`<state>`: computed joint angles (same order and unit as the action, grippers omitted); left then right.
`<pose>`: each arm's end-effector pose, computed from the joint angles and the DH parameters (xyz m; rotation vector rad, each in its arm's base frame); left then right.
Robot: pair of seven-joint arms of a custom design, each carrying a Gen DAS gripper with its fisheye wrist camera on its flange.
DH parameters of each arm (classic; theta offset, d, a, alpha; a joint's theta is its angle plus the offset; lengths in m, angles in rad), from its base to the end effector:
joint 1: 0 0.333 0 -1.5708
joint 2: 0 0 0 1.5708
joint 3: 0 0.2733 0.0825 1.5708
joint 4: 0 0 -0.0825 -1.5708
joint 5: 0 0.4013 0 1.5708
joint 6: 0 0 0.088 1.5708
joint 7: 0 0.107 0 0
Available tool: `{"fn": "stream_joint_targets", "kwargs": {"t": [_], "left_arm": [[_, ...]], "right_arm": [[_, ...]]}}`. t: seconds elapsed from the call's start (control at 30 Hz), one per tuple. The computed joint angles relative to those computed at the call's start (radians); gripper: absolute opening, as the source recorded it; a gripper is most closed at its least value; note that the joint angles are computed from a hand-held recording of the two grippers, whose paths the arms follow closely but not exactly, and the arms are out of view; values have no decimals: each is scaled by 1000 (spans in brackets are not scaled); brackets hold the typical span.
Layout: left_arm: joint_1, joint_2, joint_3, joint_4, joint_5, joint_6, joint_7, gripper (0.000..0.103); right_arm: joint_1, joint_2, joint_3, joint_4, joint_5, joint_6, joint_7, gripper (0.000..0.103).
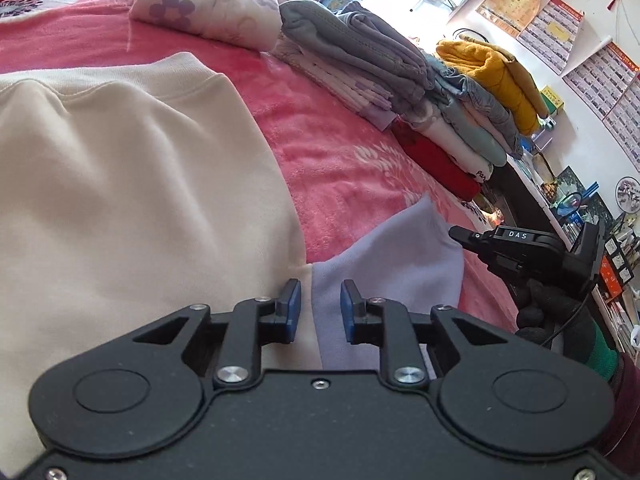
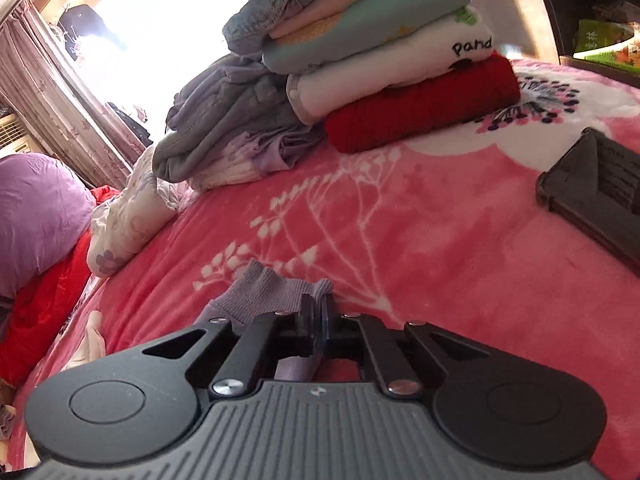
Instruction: Fold clothes
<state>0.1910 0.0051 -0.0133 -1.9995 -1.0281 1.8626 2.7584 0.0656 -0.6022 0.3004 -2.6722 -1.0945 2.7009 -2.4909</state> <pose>0.5730 0.0358 0.4275 1.2003 -2.3128 1.3265 0.3970 0.1772 0.4191 -0.6763 2.1274 -0.6813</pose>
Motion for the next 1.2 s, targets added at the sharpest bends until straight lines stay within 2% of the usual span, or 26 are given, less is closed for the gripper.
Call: {"fn": "stream_joint_targets", "kwargs": {"t": [0.07,0.1,0.17,0.23,0.3,0.33,0.43,0.5,0.53,0.57,0.6,0.67,0.73,0.8,0.87,1.07,1.1,1.13,1.17,1.2], "left_arm": [[0,-14,1,-7,21,-11,40,35],[2,-24,4,-11,18,-3,48,35],[6,-44,13,-18,11,14,62,35],[19,-34,30,3,-11,32,19,35],[37,-24,43,22,-24,61,-19,35],[46,-17,48,33,-30,77,-39,35],[68,-12,54,40,-6,103,-71,35],[77,-19,54,33,1,104,-64,35],[79,-28,55,23,-12,88,-36,35],[80,-37,56,14,-25,70,-6,35],[78,-48,55,4,-36,44,18,35],[67,-84,53,-37,-41,-26,92,35],[46,-144,46,-105,-3,-64,189,35],[12,-226,34,-196,69,-60,298,35],[-16,-296,37,-275,124,-37,401,35],[-81,-437,43,-458,203,138,531,34],[-92,-466,49,-486,211,153,558,34],[-103,-497,56,-513,220,167,585,34],[-110,-515,63,-524,234,163,587,34],[-114,-516,73,-524,244,149,577,34]], "right_arm": [[20,-36,-15,-32,37,-2,-4,6],[23,-41,-22,-41,55,2,-12,7],[19,-29,-16,-31,84,-26,-38,18],[19,-26,23,0,86,-118,-69,32],[35,-14,63,46,54,-216,-124,33],[45,1,73,71,15,-226,-147,32],[73,88,55,156,-128,-119,-223,30],[102,173,32,224,-173,-46,-289,27],[122,203,28,249,-158,-66,-327,25],[145,219,32,269,-123,-136,-368,25],[159,215,35,271,-109,-197,-361,25],[164,134,22,204,-99,-272,-216,31],[169,57,-16,121,-37,-292,-135,52],[161,-10,-59,36,35,-263,-74,56],[118,-48,-84,-37,38,-134,29,56],[-30,-53,-9,-69,-87,69,201,56],[-63,-43,4,-64,-141,121,247,51],[-92,-11,10,-39,-197,176,279,24],[-88,7,5,-24,-200,185,268,8],[-71,-6,1,-32,-178,164,250,9]]}}
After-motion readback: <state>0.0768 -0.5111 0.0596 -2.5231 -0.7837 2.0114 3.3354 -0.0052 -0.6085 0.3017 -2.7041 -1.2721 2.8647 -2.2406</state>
